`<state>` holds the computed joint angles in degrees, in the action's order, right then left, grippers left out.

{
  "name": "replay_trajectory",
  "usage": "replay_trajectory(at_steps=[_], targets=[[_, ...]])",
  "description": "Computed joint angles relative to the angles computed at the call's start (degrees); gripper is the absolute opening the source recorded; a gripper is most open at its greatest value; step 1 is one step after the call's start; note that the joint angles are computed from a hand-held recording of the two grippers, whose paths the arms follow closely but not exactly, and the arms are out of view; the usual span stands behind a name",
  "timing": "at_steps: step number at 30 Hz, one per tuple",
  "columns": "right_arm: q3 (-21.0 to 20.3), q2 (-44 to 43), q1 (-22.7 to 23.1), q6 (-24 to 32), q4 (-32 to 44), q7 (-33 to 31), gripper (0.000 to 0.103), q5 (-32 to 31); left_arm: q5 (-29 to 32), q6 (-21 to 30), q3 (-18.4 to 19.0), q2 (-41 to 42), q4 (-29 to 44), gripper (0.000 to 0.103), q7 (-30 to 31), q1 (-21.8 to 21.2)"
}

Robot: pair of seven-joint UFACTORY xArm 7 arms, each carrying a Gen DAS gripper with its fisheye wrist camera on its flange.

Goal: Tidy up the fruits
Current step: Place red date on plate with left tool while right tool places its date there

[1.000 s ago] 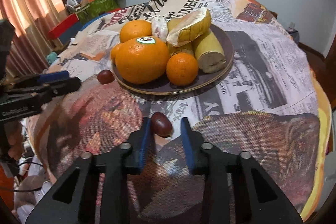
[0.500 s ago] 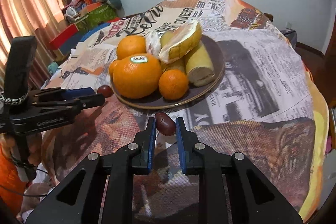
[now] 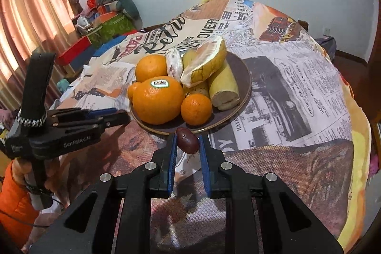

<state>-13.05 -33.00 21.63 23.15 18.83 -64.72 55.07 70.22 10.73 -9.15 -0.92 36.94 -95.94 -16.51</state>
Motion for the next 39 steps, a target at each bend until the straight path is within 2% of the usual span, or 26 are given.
replay_trajectory(at_steps=[11, 20, 32, 39], targets=[[-1.2, 0.4, 0.1, -1.4, 2.0, -1.5, 0.017, 1.9, 0.3, 1.4, -3.2, -5.9, -1.2, 0.024, -0.2, 1.6], [-1.7, 3.5, 0.7, -2.2, 4.8, -5.5, 0.017, 7.0, 4.4, 0.3, -3.4, -3.8, 3.2, 0.024, -2.3, 2.4], [4.1, 10.5, -2.9, 0.5, 9.6, -12.8, 0.017, 16.3, 7.5, -1.6, 0.7, 3.3, 10.6, 0.024, -3.1, -0.5], [8.1, 12.6, -5.7, 1.4, 10.4, -15.1, 0.018, 18.1, 8.2, -1.0, 2.5, 5.8, 13.1, 0.025, -2.5, -1.8]])
